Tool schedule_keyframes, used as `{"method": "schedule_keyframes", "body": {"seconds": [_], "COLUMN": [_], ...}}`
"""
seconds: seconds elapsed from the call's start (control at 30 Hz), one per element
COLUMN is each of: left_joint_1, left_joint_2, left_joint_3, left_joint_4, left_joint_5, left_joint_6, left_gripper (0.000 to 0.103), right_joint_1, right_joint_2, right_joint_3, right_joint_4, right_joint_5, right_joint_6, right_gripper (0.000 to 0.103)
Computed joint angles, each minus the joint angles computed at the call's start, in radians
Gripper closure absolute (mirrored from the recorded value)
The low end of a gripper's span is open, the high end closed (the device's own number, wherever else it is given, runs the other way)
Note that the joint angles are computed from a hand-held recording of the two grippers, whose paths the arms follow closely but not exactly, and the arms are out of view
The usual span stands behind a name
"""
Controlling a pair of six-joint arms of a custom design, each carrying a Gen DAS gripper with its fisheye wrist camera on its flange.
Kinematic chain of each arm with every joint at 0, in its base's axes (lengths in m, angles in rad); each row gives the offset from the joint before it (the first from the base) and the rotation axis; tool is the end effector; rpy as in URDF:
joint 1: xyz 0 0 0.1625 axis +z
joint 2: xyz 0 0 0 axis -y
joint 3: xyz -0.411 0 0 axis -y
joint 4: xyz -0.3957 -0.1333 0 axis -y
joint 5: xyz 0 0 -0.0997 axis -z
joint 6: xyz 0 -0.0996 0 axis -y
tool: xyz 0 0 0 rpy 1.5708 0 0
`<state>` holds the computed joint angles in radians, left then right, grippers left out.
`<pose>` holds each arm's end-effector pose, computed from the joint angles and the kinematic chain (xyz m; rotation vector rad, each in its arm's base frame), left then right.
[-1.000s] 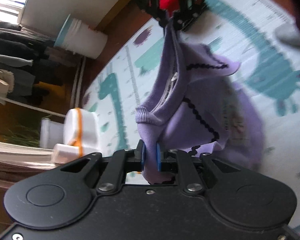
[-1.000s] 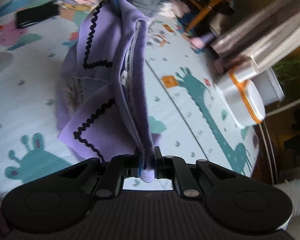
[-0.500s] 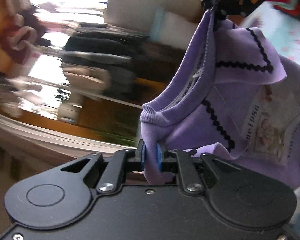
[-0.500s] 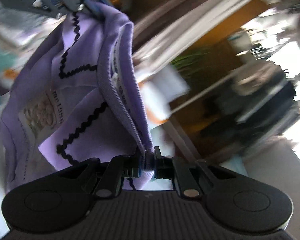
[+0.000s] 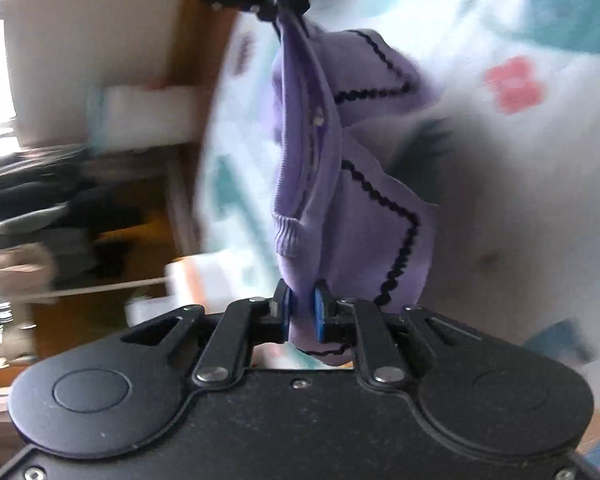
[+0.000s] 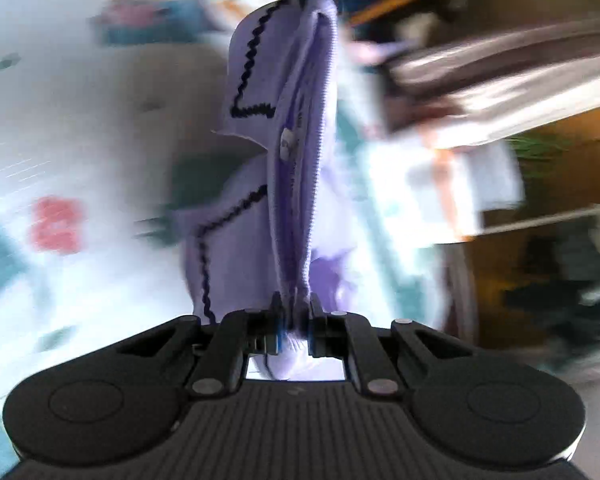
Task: Fold clothes
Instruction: 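Lift the sweatshirt with both tools and flip it over in the air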
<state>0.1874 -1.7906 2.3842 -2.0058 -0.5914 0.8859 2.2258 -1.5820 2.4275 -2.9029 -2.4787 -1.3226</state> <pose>-0.2821 -0.2733 0.2717 1.9910 0.8273 -0.1168 0.2717 -0.2638 0.2698 1.6411 -1.3893 0.1594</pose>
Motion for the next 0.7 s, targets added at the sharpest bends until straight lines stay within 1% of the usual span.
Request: {"method": "schedule_keyframes", "body": {"seconds": [0.03,0.07,0.1,0.13,0.17,0.2,0.27,0.33,0.37,0.4,0.43,0.47,0.5,0.53,0.57,0.6,0.63,0.67,0.7], "left_joint_1": [-0.008,-0.012,-0.015,-0.019,-0.024,-0.019,0.002,0.028,0.038,0.05,0.077,0.09,0.113,0.143,0.164,0.178,0.181,0.184,0.171], "left_joint_2": [-0.01,-0.015,-0.019,-0.024,-0.03,-0.029,-0.002,0.012,0.013,0.022,0.034,0.039,0.053,0.082,0.089,0.095,0.093,0.09,0.075], "left_joint_3": [-0.008,-0.022,-0.035,-0.041,-0.048,-0.067,-0.107,-0.148,-0.155,-0.172,-0.19,-0.198,-0.217,-0.244,-0.254,-0.258,-0.244,-0.225,-0.187], "left_joint_4": [0.073,0.129,0.18,0.209,0.238,0.28,0.312,0.384,0.386,0.407,0.408,0.395,0.395,0.388,0.377,0.368,0.327,0.276,0.184], "left_joint_5": [-0.033,-0.059,-0.086,-0.098,-0.11,-0.125,-0.158,-0.207,-0.216,-0.239,-0.271,-0.288,-0.313,-0.344,-0.356,-0.35,-0.311,-0.269,-0.193], "left_joint_6": [-0.064,-0.102,-0.136,-0.144,-0.153,-0.187,-0.277,-0.357,-0.359,-0.378,-0.379,-0.379,-0.377,-0.362,-0.341,-0.332,-0.313,-0.29,-0.244], "left_gripper": [0.093,0.093,0.093,0.093,0.093,0.093,0.093,0.093,0.093,0.093,0.093,0.093,0.093,0.093,0.093,0.093,0.093,0.093,0.093], "right_joint_1": [-0.004,-0.009,-0.01,-0.011,-0.015,-0.004,0.012,0.003,-0.006,-0.017,-0.027,-0.041,-0.047,-0.055,-0.057,-0.057,-0.049,-0.044,-0.039], "right_joint_2": [-0.017,-0.039,-0.05,-0.061,-0.071,-0.069,-0.048,-0.05,-0.049,-0.04,-0.031,-0.015,-0.006,0.0,0.01,0.017,0.022,0.029,0.048], "right_joint_3": [0.015,0.02,0.022,0.019,0.0,-0.014,-0.046,-0.062,-0.078,-0.099,-0.119,-0.142,-0.171,-0.182,-0.187,-0.184,-0.173,-0.153,-0.148], "right_joint_4": [0.058,0.148,0.196,0.255,0.357,0.435,0.509,0.551,0.593,0.619,0.645,0.671,0.73,0.761,0.753,0.719,0.643,0.539,0.434], "right_joint_5": [0.006,0.02,0.029,0.039,0.053,0.067,0.081,0.116,0.137,0.155,0.173,0.183,0.197,0.206,0.201,0.185,0.15,0.116,0.094], "right_joint_6": [0.035,0.074,0.097,0.127,0.191,0.257,0.339,0.398,0.434,0.444,0.454,0.468,0.501,0.502,0.485,0.467,0.444,0.404,0.372], "right_gripper": [0.091,0.091,0.091,0.091,0.091,0.091,0.091,0.091,0.091,0.091,0.091,0.091,0.091,0.091,0.091,0.091,0.091,0.091,0.091]}}
